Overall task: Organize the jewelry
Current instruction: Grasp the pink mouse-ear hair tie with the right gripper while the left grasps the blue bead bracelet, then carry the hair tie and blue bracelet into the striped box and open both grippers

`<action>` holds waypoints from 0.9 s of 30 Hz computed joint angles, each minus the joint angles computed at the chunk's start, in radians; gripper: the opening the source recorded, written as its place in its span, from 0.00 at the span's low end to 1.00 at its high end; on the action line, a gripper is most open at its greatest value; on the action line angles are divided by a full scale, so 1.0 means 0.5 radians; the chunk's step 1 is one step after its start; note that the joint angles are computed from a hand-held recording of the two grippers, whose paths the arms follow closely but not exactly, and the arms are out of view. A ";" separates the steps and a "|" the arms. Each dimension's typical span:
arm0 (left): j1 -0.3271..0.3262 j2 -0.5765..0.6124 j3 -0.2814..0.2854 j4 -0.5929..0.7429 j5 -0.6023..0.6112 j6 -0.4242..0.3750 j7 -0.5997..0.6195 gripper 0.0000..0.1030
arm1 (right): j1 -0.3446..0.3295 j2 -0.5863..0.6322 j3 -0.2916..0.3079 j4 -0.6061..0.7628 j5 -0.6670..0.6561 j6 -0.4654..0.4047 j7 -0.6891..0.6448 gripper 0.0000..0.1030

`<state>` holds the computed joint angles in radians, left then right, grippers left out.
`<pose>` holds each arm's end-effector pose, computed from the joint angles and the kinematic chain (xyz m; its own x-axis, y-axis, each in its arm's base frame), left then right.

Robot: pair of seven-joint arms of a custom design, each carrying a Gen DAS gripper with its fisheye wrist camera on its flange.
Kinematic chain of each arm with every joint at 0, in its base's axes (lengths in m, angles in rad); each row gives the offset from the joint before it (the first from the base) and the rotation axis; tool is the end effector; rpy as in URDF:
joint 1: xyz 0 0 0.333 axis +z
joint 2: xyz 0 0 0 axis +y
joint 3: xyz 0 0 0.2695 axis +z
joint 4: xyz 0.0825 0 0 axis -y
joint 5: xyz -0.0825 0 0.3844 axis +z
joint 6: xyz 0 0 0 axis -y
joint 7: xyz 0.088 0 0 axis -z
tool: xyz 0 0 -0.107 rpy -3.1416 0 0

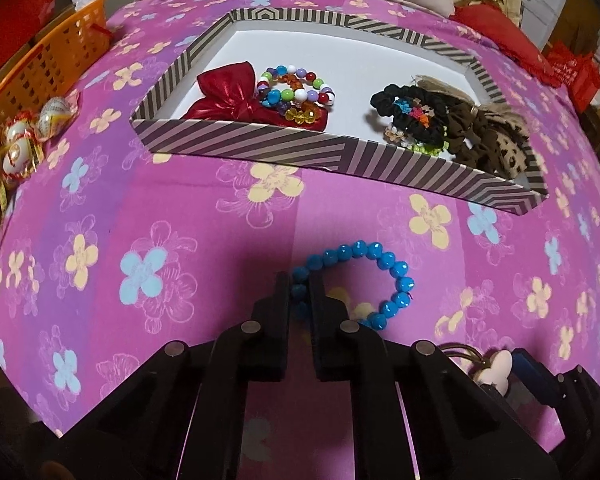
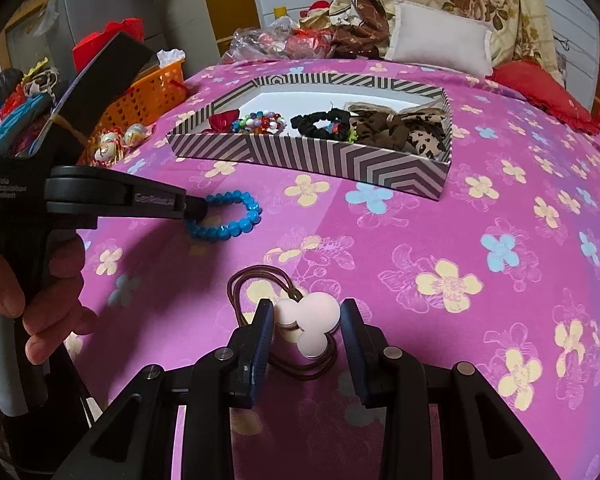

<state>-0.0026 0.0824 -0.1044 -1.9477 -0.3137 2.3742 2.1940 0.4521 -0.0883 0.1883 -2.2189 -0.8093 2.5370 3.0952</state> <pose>0.6010 -0.0669 0.4281 -0.5228 -0.8508 0.0536 -0.7872 0.4577 -0.4134 0.4350 0.3356 0.4070 -0.2379 -0.9613 -0.1390 -0.7267 0.2711 -0.6312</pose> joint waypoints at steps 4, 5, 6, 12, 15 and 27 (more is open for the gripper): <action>0.041 -0.027 0.011 0.028 -0.153 -0.090 0.126 0.07 | 0.005 -0.027 0.009 0.001 -0.019 -0.027 0.012 0.32; 0.053 -0.029 0.016 0.047 -0.189 -0.125 0.153 0.07 | 0.006 -0.031 0.012 0.003 -0.025 -0.032 0.018 0.32; 0.062 -0.028 0.021 0.064 -0.214 -0.154 0.168 0.07 | 0.006 -0.035 0.013 0.004 -0.031 -0.034 0.021 0.32; 0.116 -0.015 0.046 0.166 -0.310 -0.285 0.189 0.07 | 0.013 -0.034 0.025 0.037 -0.056 -0.056 0.018 0.32; 0.137 -0.022 0.054 0.196 -0.338 -0.326 0.193 0.07 | 0.019 -0.034 0.029 0.054 -0.069 -0.070 0.012 0.32; 0.167 -0.125 0.069 0.185 -0.430 -0.331 0.310 0.07 | 0.011 -0.051 0.028 0.151 -0.131 -0.131 -0.043 0.32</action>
<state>0.0810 0.0198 -0.0698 -1.8550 -0.5286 2.2088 2.3488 0.4575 -0.1135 0.2023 -2.1435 -0.8748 2.4716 3.0735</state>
